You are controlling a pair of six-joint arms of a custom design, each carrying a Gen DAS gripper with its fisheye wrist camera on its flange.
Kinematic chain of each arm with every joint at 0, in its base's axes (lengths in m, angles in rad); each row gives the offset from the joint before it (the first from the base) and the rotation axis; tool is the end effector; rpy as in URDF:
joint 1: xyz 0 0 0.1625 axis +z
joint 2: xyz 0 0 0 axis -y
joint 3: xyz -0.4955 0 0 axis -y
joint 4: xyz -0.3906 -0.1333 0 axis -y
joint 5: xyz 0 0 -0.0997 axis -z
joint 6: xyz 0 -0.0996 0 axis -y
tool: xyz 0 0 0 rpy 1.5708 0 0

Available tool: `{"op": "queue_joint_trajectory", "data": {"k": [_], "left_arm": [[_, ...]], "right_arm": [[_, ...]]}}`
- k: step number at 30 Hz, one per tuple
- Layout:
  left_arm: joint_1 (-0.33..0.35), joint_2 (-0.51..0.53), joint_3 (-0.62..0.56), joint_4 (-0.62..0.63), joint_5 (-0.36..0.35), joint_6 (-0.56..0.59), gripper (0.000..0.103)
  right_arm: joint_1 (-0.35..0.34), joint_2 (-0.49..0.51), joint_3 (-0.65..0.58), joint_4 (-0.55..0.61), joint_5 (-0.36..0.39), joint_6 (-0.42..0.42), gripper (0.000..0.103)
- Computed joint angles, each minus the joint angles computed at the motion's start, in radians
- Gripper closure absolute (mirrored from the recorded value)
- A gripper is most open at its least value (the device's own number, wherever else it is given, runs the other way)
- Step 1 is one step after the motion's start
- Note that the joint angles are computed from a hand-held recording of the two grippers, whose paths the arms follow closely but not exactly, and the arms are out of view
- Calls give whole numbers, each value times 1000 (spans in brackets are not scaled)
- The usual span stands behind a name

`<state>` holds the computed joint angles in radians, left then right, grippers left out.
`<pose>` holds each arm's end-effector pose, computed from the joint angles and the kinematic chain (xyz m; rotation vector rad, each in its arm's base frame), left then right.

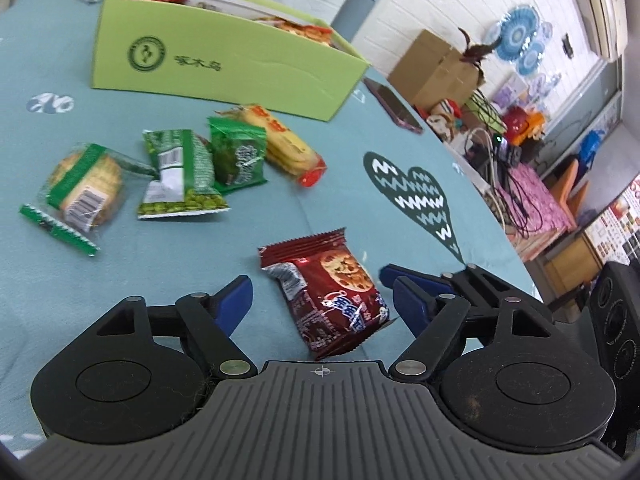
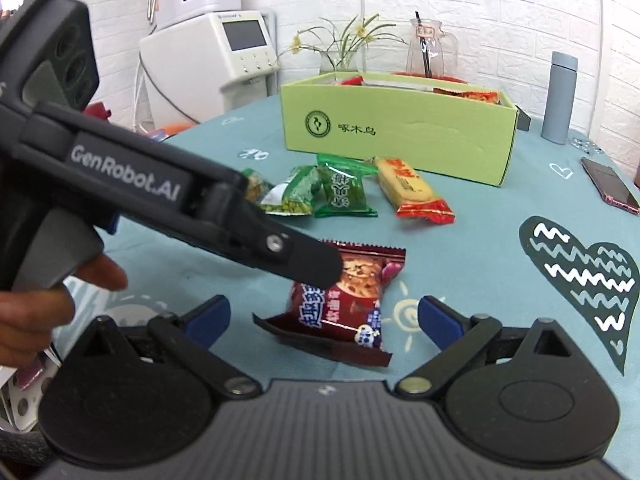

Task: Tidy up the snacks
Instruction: 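Grasp the brown cookie packet with the left gripper and lift it, then lower the brown cookie packet into the green box and open the left gripper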

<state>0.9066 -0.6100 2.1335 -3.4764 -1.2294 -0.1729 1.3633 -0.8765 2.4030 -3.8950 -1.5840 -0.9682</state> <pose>-0.2091 -0.5375 0.0063 0.6115 2.8367 -0.7157 0.0312 -0.4922 0.1549 0.9394 -2.3685 0.8842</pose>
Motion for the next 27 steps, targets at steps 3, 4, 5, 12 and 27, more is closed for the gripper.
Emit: {"op": "queue_joint_trajectory", "data": {"k": [3, 4, 5, 12, 27], "left_arm": [[5, 10, -17, 32, -15, 7, 50], [7, 15, -20, 32, -18, 12, 52], [5, 20, -20, 23, -12, 23, 55], [12, 3, -54, 71, -24, 30, 82], [68, 101, -612, 293, 57, 267, 79]], "right_arm": [[9, 20, -26, 10, -13, 5, 6], [11, 23, -31, 14, -15, 4, 6], [11, 23, -36, 21, -16, 0, 7], [16, 15, -51, 43, -22, -5, 37], [147, 84, -559, 337, 6, -88, 34]]}}
